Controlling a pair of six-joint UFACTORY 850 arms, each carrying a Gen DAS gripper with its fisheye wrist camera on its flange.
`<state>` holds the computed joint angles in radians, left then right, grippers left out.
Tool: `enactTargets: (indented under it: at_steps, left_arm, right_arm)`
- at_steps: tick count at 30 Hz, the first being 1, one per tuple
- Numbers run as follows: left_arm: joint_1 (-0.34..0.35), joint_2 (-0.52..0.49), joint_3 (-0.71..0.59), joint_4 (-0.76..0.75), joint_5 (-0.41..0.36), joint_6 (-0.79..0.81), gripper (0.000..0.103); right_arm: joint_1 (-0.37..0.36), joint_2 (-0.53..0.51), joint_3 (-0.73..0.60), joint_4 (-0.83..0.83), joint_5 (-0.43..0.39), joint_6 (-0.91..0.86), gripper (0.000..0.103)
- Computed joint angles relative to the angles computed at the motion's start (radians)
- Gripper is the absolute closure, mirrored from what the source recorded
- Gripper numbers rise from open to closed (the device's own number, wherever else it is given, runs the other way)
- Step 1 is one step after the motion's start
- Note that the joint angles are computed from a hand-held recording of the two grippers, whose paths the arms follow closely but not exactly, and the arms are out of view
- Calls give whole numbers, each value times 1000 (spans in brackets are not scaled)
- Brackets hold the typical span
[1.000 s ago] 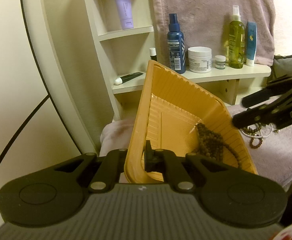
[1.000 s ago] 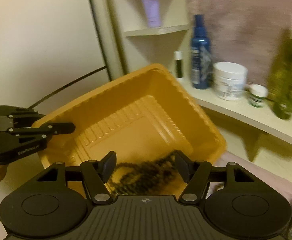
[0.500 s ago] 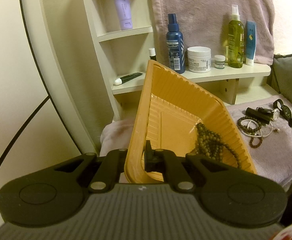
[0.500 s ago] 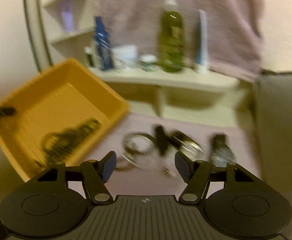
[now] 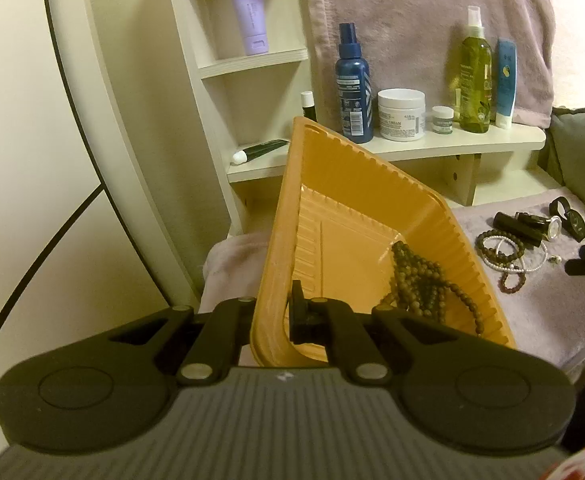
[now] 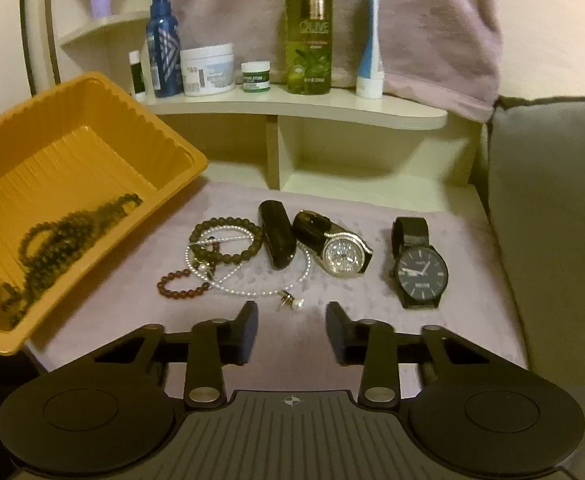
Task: Organize jewelry
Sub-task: 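Return the right gripper to the pile and grasp a third bead strand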
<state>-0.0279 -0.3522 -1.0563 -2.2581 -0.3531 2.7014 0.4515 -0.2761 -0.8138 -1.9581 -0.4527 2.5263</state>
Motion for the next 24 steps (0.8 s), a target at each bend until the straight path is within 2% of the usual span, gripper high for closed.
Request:
enactTargets:
  at_steps: [6, 12, 15, 16, 24]
  left_arm:
    - [-3, 4, 4, -16, 9, 4, 99]
    - [-6, 5, 5, -30, 16, 12, 99]
    - [-9, 7, 9, -49, 21, 22, 99]
    - [-9, 8, 10, -54, 22, 23, 99]
    - [-14, 15, 17, -85, 33, 26, 99]
  right_arm:
    - [-21, -52, -38, 6, 6, -38, 71]
    - [-30, -75, -52, 18, 7, -48, 79]
    - [-27, -76, -51, 1, 1, -31, 94]
    - [-24, -77, -51, 10, -2, -38, 95]
    - [-3, -53, -33, 38, -36, -32, 95]
